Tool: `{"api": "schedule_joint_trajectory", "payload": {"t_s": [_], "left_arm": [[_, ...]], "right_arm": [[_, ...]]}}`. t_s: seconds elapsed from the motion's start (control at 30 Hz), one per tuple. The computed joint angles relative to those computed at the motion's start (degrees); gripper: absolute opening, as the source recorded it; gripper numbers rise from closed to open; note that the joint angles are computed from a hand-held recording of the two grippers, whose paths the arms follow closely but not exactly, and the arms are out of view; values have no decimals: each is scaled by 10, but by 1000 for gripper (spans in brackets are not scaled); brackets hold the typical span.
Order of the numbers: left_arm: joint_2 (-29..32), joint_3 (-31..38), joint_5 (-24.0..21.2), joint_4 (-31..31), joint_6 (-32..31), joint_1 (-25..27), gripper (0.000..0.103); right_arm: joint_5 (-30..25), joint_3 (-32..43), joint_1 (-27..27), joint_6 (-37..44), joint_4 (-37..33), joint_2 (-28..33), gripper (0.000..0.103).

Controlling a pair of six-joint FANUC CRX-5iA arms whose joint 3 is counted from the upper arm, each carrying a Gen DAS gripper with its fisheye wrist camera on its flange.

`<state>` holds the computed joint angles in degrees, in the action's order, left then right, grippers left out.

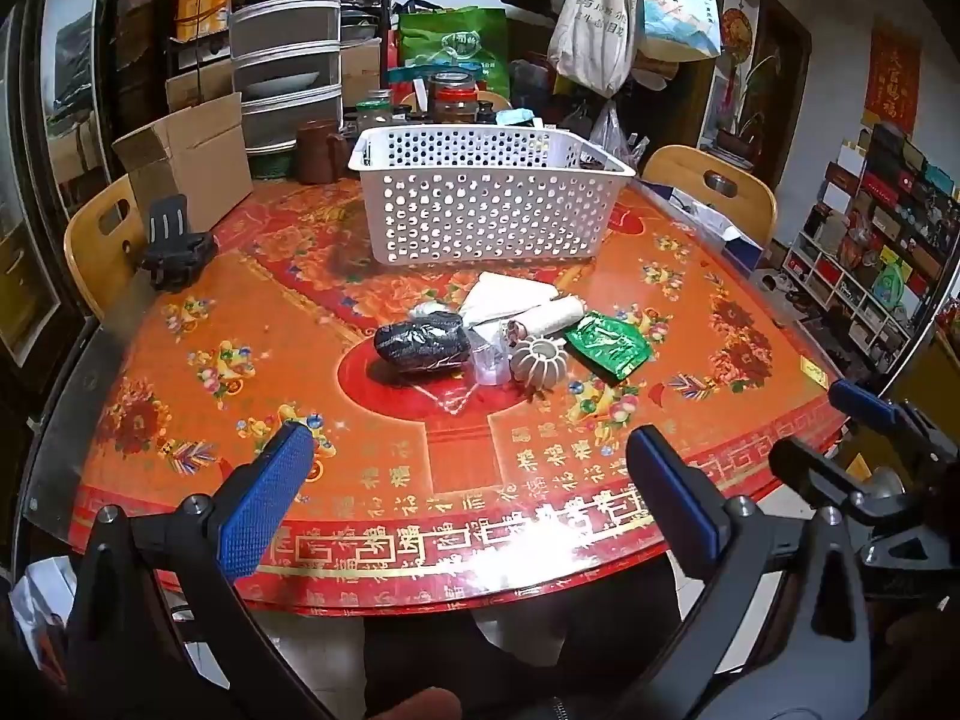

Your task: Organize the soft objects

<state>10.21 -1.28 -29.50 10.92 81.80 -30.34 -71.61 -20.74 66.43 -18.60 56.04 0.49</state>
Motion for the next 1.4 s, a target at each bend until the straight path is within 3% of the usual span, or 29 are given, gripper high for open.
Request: {"api": "schedule_joint_trajectory", "payload": {"t_s": [0.2, 0.4, 1.4], "left_arm": [[5, 16, -13, -21, 20, -5, 103], [-5, 0, -5, 7, -10, 3, 103], [-1, 4, -10, 0, -2, -2, 103]], "right_arm": [[-2, 1, 0, 2, -2, 1, 103], [-2, 4, 0, 9, -4, 2, 103], [1, 6, -1, 11, -8, 5, 103]]}}
